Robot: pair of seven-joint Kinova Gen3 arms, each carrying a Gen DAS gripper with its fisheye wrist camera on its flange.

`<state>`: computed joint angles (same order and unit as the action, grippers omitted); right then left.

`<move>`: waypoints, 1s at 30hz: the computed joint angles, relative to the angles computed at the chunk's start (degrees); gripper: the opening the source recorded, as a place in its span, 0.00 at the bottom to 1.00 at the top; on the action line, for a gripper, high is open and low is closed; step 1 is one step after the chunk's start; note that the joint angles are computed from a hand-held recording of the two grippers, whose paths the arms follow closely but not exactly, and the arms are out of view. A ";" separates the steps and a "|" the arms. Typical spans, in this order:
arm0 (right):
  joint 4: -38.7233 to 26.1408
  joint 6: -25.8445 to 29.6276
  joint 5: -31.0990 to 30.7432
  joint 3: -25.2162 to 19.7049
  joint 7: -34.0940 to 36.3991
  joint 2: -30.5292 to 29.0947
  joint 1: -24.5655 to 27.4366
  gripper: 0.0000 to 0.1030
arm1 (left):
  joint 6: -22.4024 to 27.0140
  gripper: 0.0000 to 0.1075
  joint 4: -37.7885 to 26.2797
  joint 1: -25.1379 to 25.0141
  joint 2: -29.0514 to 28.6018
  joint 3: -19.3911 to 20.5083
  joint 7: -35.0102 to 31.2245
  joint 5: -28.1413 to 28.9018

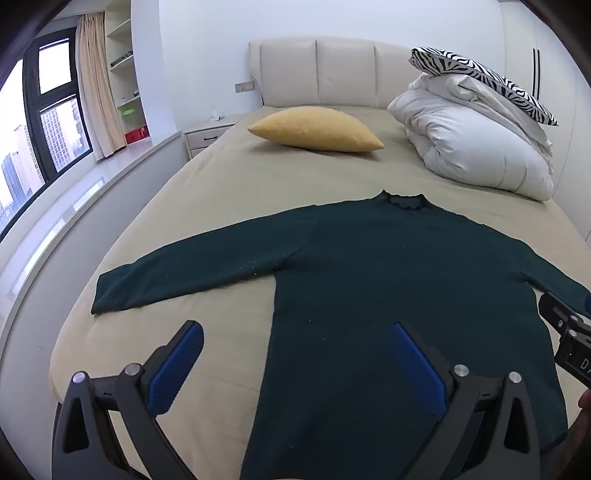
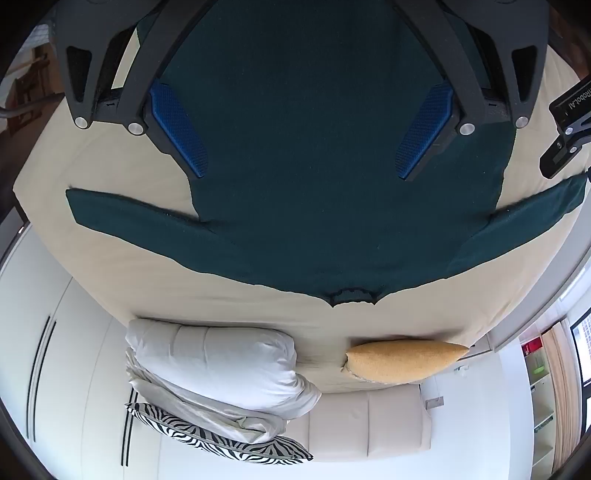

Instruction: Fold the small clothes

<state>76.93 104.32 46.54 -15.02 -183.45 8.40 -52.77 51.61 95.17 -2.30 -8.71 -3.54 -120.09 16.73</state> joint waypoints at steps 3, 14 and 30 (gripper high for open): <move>0.01 -0.06 0.04 0.05 0.02 0.05 0.02 1.00 | 0.14 0.96 -0.03 -0.01 0.04 -0.22 -0.20 0.42; 0.18 -0.29 0.08 0.14 -0.37 0.40 -0.12 1.00 | 0.65 0.96 -0.24 -0.50 0.25 -0.58 -1.15 1.42; 0.67 -1.42 -0.12 0.41 -0.92 0.91 -0.17 1.00 | 0.55 0.96 -0.17 -0.77 0.34 -0.56 -1.63 1.61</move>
